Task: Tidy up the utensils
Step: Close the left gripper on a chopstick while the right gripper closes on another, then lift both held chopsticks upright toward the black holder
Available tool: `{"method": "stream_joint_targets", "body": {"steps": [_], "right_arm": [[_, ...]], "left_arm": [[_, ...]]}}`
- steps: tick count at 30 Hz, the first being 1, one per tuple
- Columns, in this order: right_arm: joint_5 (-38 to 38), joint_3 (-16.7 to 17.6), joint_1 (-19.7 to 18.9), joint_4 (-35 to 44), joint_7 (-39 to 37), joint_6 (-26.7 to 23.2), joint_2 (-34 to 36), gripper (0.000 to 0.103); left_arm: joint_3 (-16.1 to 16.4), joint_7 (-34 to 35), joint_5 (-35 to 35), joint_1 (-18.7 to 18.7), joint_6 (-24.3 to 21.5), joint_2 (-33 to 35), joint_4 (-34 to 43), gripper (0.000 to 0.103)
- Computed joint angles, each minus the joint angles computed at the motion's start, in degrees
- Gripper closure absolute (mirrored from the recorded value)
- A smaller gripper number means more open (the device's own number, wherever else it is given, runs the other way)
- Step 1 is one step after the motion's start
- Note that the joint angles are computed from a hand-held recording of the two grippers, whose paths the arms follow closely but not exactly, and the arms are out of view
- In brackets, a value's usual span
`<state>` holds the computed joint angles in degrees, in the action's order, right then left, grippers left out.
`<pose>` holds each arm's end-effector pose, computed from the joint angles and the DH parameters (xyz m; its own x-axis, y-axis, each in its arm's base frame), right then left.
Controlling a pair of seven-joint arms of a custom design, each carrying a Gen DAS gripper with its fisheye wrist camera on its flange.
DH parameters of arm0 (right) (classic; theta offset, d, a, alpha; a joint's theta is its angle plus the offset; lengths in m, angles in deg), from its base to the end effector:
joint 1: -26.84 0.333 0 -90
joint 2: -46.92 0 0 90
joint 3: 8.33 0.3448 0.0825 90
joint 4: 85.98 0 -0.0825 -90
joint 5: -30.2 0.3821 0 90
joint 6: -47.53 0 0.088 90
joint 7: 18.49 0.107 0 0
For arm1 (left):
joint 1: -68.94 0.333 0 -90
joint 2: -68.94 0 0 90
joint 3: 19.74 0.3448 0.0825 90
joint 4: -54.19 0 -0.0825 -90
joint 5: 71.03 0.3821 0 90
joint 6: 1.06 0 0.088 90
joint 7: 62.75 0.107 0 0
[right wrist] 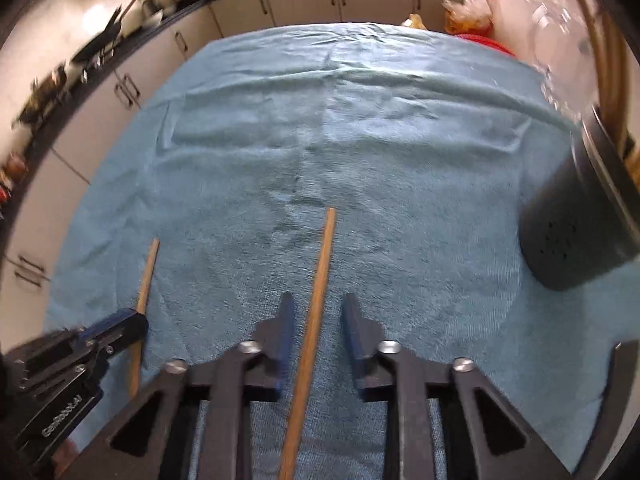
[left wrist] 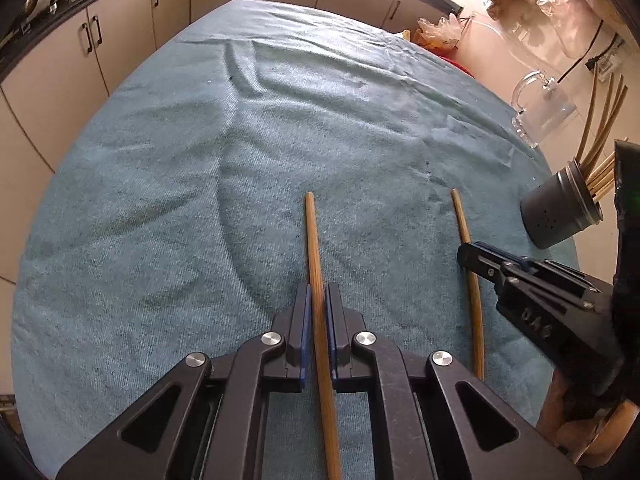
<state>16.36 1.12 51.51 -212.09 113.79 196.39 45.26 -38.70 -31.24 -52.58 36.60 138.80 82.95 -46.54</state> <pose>0.4592 0.3176 0.4701 0.0640 -0.9914 -0.1140 -0.9050 -0.0095 -0.4254 0.4337 -0.5082 0.5111 -0.0966 -0.9648 0.2447 -0.9162 -0.0099 -0.4005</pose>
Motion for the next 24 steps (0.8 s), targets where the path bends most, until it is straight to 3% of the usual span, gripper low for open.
{"method": "stream_joint_targets", "body": {"steps": [3, 7, 10, 15, 18, 21, 24], "right_arm": [[0.7, -0.1, 0.2, -0.4, 0.2, 1.5, 0.0, 0.096], [2.9, 0.3, -0.5, -5.7, 0.0, 9.7, -4.2, 0.096], [4.5, 1.7, -1.9, -10.4, 0.0, 17.6, -8.8, 0.096], [-2.2, 12.1, -13.2, -17.4, 8.1, 28.8, -17.5, 0.096], [-3.0, 20.6, -22.1, -21.3, 11.5, 33.3, -24.1, 0.096], [-0.4, 24.2, -25.2, -23.8, 12.4, 36.6, -27.9, 0.096], [2.5, 24.6, -25.2, -26.4, 12.0, 38.1, -31.6, 0.096]], "left_arm": [[-0.2, 0.6, -0.9, 0.5, 2.6, -0.3, -1.0, 0.097], [0.6, -3.0, 2.9, -0.2, 6.8, -3.0, -3.5, 0.097], [1.4, -8.6, 10.0, -1.5, 8.3, -5.5, -4.6, 0.097], [0.6, -17.2, 21.4, -2.4, 7.9, -8.8, -5.3, 0.097], [-0.5, -19.2, 24.2, -2.3, 7.1, -10.0, -5.3, 0.097], [-1.4, -20.9, 26.9, -2.4, 5.8, -10.9, -5.1, 0.097], [-2.1, -21.2, 28.3, -2.3, 4.9, -11.3, -4.6, 0.097]]}}
